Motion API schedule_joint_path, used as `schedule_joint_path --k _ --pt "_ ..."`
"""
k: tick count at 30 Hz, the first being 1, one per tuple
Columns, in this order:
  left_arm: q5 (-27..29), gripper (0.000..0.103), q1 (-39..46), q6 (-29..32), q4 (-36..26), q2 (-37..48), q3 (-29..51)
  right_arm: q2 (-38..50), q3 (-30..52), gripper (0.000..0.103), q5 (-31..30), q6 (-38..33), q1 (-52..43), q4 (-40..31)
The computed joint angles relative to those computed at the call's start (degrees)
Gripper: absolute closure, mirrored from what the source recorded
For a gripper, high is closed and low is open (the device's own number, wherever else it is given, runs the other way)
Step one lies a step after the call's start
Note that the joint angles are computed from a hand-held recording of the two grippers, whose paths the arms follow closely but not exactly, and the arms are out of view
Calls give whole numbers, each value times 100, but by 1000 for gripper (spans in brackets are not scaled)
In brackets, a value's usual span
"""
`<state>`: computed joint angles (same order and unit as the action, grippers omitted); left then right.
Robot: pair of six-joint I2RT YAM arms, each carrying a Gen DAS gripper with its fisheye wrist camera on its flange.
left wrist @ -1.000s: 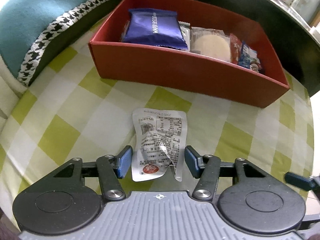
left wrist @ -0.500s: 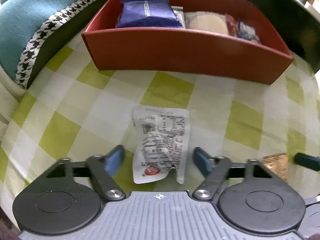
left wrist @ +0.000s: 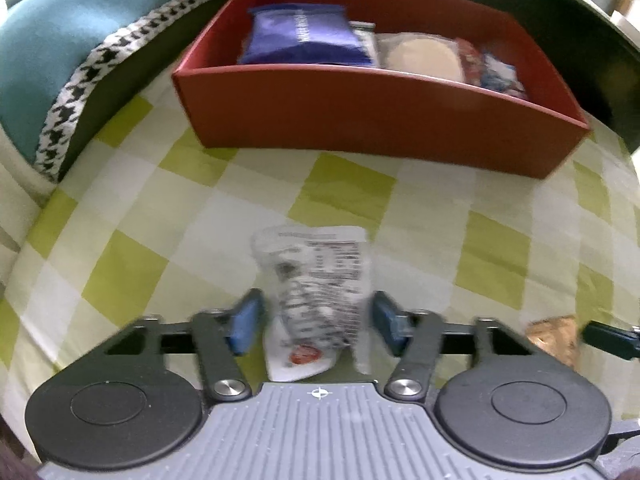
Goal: Organize snacks
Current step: 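Grasp the clear printed sachet with left tool while right tool grasps the tan cake packet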
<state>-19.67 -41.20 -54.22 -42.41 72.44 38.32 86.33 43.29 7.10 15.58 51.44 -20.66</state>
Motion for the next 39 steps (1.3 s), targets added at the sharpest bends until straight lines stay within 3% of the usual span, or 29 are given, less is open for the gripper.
schedule_joint_path --k 2,5,13,21,25,28,31,34,37,39 --pt "25 40 -78 -33 -68 -26 13 -49 26 48 -28 37 18 -66" --pt "85 41 -154 -136 -146 -126 -15 -114 -5 52 -94 99 -31 -81" --pt "156 41 -190 -313 -410 -600 -39 -446 -94 58 -338 229 -274 -87" --pt "234 40 -233 -329 -423 -649 -6 -281 -76 57 -740 179 -488 -105" --pt "308 40 -203 -295 -388 -642 -27 -189 -33 50 -677 145 -382 -109" --pt "357 40 -201 -278 -376 -622 -78 -82 -57 23 -687 76 -347 -26" --pt "404 39 -189 -281 -359 -612 -158 -30 -56 14 -553 32 -254 -51" --pt "352 39 -277 -279 -352 -619 -209 131 20 0 -795 -40 -308 -25" --pt "327 38 -335 -269 -352 -627 -231 469 351 0 -374 -150 -14 -293" --pt "325 37 -350 -261 -322 -668 -268 475 272 0 -284 -243 40 -85"
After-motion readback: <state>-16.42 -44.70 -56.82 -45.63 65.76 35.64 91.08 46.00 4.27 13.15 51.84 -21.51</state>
